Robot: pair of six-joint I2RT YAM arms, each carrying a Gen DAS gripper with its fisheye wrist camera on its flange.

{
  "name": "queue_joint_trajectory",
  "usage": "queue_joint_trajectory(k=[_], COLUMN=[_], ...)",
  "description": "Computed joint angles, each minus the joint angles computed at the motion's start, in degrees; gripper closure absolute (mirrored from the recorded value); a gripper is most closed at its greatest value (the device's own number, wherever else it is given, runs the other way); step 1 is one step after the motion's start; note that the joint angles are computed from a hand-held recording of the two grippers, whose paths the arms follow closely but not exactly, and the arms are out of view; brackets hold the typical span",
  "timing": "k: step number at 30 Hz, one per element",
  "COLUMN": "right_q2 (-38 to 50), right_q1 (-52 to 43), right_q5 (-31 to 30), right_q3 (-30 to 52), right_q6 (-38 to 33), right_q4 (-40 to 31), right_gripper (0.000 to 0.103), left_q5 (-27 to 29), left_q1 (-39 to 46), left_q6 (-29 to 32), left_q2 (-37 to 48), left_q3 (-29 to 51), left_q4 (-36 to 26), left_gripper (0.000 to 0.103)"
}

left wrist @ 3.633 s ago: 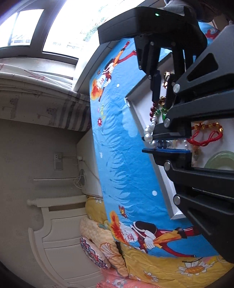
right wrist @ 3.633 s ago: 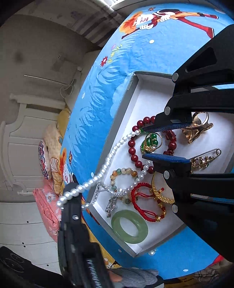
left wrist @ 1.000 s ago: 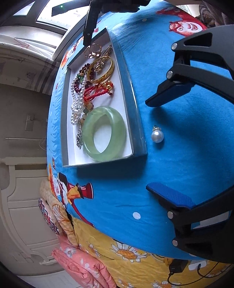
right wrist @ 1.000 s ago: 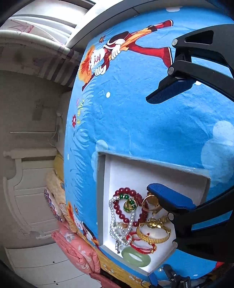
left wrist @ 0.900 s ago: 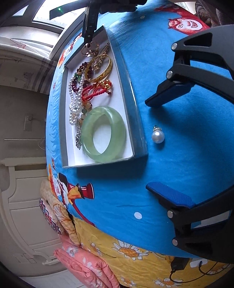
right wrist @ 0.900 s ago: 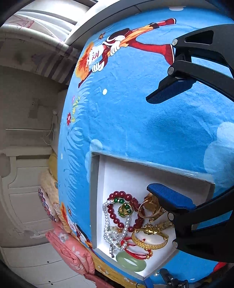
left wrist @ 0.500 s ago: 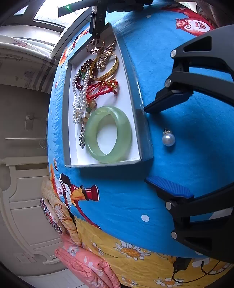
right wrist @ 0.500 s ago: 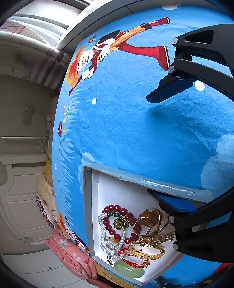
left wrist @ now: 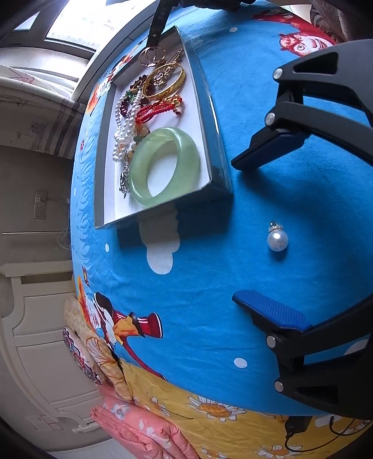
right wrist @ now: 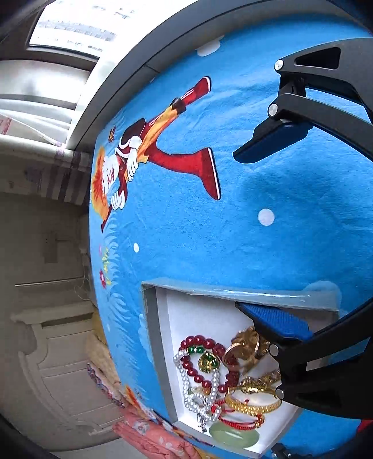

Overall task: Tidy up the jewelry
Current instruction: 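Move the left tool to the pearl earring on the cover and grasp it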

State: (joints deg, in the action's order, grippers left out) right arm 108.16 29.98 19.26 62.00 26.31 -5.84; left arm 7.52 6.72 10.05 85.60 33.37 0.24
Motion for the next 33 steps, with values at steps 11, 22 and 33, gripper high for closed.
queue_joint_trajectory(k=[11, 22, 33], right_q2=[-8.2, 2.15, 4.27], right_q1=[6.6, 15.85, 19.76], right_q5=[-11.63, -23.26, -28.65], right_q3=[-10.68, 3.86, 6.53], right_q6=[-4.7, -13.88, -18.49], right_q4=[14.19, 8.88, 7.96], right_gripper=[0.014, 0.019, 0.054], left_q5=[4.09, 7.51, 7.24], left_q1=[2.84, 5.45, 5.02], left_q6=[-0.01, 1.33, 3.61], left_q2=[-1.48, -4.19, -6.81], left_q3=[-1.17, -3.73, -6.7], left_q4=[-0.13, 0.13, 2.14], left_gripper=[0.019, 0.02, 0.049])
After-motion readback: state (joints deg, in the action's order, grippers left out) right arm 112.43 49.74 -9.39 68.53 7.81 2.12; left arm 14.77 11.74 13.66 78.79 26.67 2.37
